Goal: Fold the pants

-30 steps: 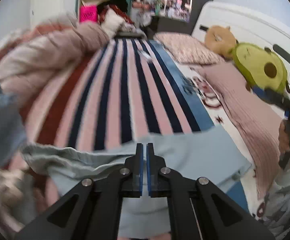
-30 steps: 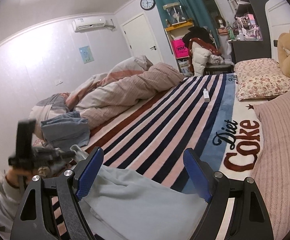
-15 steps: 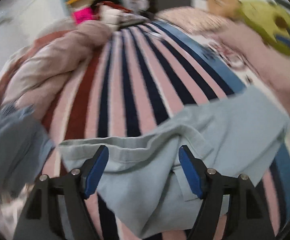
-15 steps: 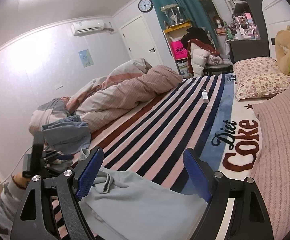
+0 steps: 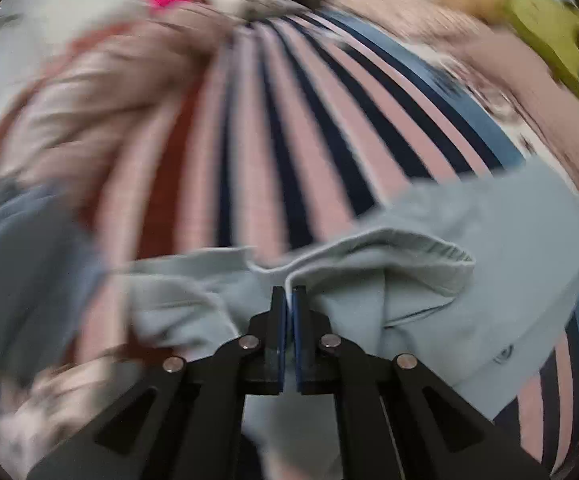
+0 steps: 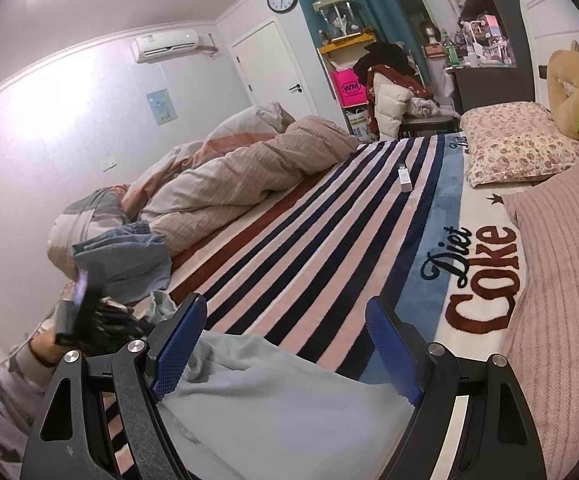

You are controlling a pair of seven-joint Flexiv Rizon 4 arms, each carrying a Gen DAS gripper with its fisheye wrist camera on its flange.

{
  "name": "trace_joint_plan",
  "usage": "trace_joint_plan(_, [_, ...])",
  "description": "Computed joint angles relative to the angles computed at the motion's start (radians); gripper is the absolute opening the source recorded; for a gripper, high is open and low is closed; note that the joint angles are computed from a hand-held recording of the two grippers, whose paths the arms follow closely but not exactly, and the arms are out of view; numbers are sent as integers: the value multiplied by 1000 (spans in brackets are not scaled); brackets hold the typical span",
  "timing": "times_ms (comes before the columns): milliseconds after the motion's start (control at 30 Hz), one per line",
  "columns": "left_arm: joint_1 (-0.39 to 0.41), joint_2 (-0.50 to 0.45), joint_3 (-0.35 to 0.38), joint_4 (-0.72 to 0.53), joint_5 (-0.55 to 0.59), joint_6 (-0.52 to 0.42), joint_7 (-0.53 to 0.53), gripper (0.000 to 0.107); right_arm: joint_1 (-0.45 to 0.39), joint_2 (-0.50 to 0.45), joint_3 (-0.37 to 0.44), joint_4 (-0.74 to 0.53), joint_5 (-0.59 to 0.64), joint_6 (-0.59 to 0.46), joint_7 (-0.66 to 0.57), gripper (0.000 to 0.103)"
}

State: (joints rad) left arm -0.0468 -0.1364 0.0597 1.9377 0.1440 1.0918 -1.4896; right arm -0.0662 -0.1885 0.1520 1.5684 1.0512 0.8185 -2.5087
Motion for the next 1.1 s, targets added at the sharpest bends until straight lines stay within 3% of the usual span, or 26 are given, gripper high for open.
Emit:
trace_joint_plan(100, [12,106,60,8,138,-48,-196,1,-4,4,0,1,9,-7,-5,79])
trace_joint_plan(267, [115,201,58,10,251,-225,-383,1,-6,14,-3,2,29,-27,-22,79])
trace_joint_plan(433, [154,237,53,65,156,-206,-331,3,-2,18,-9,5,36,-32,-30,79])
trace_joint_plan(467, [158,244,54,76,123,-188,-314,8,-1,18,-11,5,35,-32,-29,79])
trace_joint_plan(533, [158,254,40,83,85,-162,-327,50,0,18,-12,5,34,-30,-27,79])
trace_joint_plan(567, [150,270,40,105,58,-119,-306,54,1,17,-13,4,33,-27,-23,79])
trace_joint_plan(633, [138,283,23,127,31,-95,-294,54,2,13,-14,3,28,-27,-16,79])
trace_joint_plan(767, [84,276,22,204,-168,-38,-196,54,1,12,-11,2,25,-33,-16,79])
trace_joint_plan(833, [75,262,3,232,-189,-8,-218,54,-2,15,-10,1,33,-40,-21,79])
trace_joint_plan(967, [77,214,-41,231,-80,13,-385,59,-7,24,-12,3,52,-52,-40,79])
trace_joint_plan(1100, [88,175,-80,137,304,-45,-781,65,-10,23,-18,-2,67,-69,-39,79])
